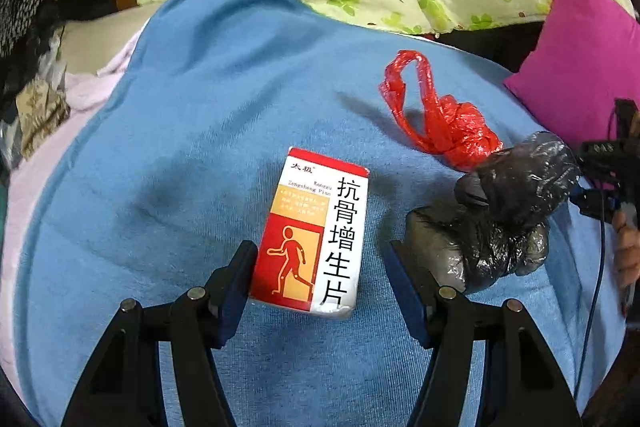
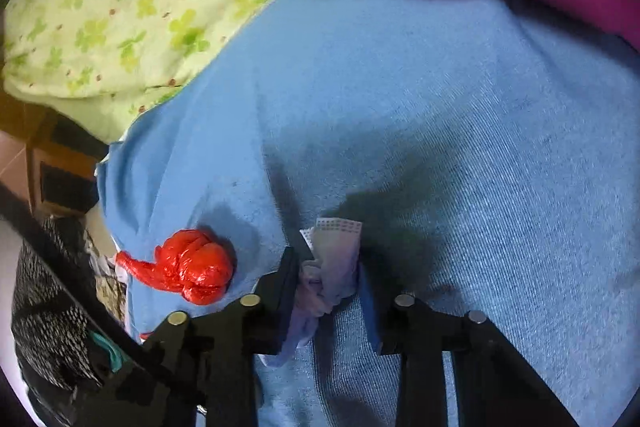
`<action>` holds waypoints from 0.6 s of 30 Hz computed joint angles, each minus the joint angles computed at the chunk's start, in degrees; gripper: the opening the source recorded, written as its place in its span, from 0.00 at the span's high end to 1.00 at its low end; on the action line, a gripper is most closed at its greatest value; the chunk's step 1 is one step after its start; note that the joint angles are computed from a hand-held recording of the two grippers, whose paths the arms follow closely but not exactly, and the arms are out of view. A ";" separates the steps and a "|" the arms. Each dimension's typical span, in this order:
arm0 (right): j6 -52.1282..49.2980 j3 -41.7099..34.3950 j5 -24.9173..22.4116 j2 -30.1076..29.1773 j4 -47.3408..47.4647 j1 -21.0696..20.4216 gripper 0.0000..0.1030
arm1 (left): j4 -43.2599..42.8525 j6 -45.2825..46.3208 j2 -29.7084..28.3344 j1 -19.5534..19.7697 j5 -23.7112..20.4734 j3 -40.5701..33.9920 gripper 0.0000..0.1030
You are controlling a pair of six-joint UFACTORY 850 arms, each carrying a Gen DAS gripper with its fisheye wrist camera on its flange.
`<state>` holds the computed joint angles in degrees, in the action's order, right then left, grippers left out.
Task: Collect trash
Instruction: 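Grasp the red-and-white medicine box with left tool while right tool grasps white tissue, then lift the medicine box with left tool while right tool carries tissue toward basket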
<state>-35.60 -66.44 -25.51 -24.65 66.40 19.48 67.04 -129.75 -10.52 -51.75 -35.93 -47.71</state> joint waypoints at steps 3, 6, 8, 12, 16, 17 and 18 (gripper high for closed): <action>-8.46 3.44 0.27 2.94 7.00 -0.47 0.76 | 0.31 -3.15 0.66 -0.52 -0.68 0.78 0.50; -16.15 7.46 0.97 7.31 11.74 -0.75 0.76 | -1.03 -3.94 1.16 -2.12 -3.19 0.58 0.51; -20.51 10.44 0.62 10.70 14.60 -1.36 0.76 | -1.87 -5.20 2.20 -4.94 -7.04 0.20 0.51; -28.64 17.18 -0.58 19.01 18.83 -3.08 0.76 | -6.67 -0.74 1.85 -11.31 -16.68 -3.98 0.51; -34.52 24.39 -2.29 29.29 20.76 -5.26 0.76 | -10.18 4.26 -1.16 -17.34 -25.71 -11.35 0.51; -35.54 25.87 -2.85 31.53 20.98 -5.86 0.76 | -10.95 5.10 -2.17 -18.63 -27.50 -13.55 0.51; -36.42 27.52 -3.50 34.28 21.04 -6.58 0.76 | -11.60 5.92 -3.38 -19.96 -29.39 -15.97 0.51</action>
